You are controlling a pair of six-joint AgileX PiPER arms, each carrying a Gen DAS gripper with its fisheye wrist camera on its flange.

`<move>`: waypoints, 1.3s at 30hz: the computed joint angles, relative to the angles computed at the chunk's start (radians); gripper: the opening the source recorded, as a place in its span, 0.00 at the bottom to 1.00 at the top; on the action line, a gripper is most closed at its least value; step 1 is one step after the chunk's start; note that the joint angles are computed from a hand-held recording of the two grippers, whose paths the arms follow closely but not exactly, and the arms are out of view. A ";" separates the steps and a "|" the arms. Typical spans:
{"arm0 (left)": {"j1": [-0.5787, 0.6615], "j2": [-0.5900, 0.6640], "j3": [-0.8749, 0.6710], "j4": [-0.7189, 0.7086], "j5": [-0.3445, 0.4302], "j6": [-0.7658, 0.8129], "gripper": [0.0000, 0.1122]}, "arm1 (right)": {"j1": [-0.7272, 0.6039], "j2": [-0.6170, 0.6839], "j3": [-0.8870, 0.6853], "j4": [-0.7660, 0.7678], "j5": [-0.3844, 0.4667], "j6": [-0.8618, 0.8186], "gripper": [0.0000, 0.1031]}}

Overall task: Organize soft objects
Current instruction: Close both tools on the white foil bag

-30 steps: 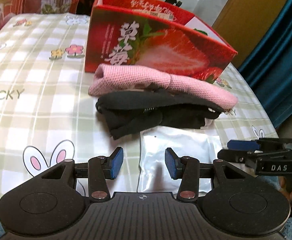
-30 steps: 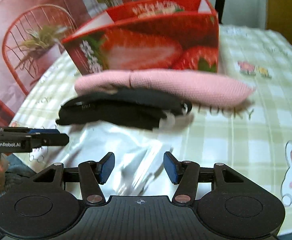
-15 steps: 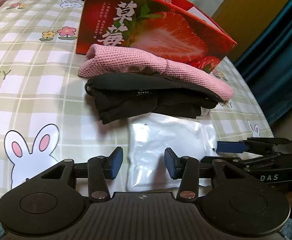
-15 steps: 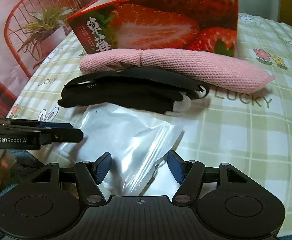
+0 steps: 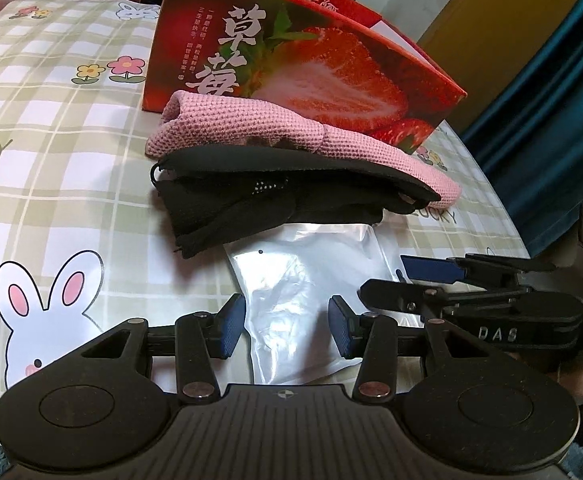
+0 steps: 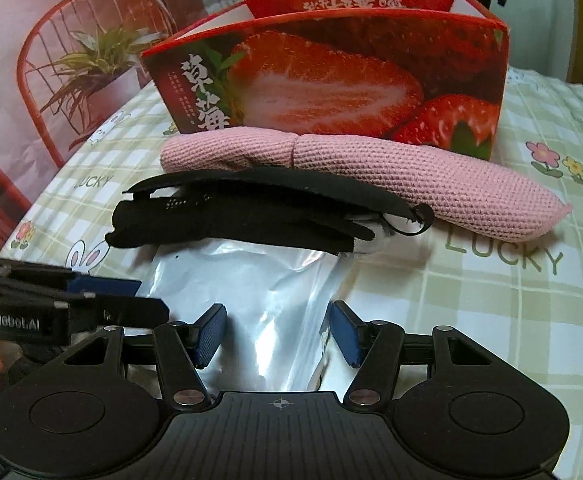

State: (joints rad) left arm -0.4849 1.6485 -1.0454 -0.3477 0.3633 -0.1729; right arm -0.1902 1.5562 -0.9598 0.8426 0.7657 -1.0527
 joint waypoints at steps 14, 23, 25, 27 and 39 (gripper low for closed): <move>-0.002 -0.001 0.009 0.020 -0.020 -0.016 0.42 | -0.068 -0.015 0.038 0.070 0.031 -0.068 0.47; -0.003 0.003 -0.001 0.077 -0.011 -0.079 0.41 | -0.073 -0.017 0.031 0.056 0.045 -0.052 0.46; 0.003 0.003 -0.002 0.063 -0.010 -0.070 0.41 | -0.066 -0.025 0.029 0.030 0.039 -0.032 0.46; 0.007 0.004 -0.003 0.051 -0.007 -0.059 0.41 | -0.066 -0.029 0.027 0.014 0.037 -0.025 0.46; -0.004 0.007 -0.023 0.138 0.028 -0.122 0.41 | -0.126 -0.021 0.015 0.035 0.104 -0.044 0.42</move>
